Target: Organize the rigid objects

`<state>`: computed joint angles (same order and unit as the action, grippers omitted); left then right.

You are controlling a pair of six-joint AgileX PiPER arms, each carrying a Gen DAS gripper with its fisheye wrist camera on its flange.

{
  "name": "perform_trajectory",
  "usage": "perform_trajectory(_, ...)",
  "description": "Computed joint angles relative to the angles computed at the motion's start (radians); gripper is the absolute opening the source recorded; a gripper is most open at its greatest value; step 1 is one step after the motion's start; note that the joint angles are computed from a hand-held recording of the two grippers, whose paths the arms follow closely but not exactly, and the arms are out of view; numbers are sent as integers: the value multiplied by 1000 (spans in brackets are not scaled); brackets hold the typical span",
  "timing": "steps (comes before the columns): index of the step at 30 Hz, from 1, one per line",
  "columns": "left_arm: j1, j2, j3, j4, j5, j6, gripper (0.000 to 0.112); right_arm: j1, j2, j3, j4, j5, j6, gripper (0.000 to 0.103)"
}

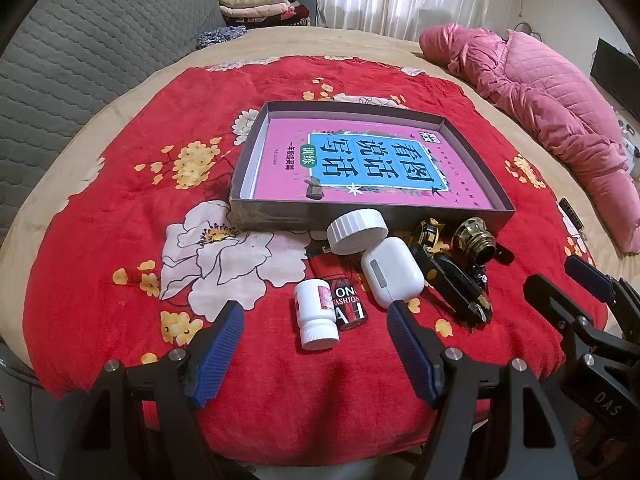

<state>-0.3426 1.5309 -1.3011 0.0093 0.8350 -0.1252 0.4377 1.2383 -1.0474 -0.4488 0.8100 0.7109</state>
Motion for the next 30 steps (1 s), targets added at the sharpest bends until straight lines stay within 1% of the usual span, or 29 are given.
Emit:
perform_trajectory(14, 7, 5, -3, 3, 2, 3, 73, -6, 1, -1, 8, -5, -12, 79)
perform_trajectory(30, 54, 34, 12, -47, -5, 41, 73, -19, 14, 8, 21, -19, -12, 79)
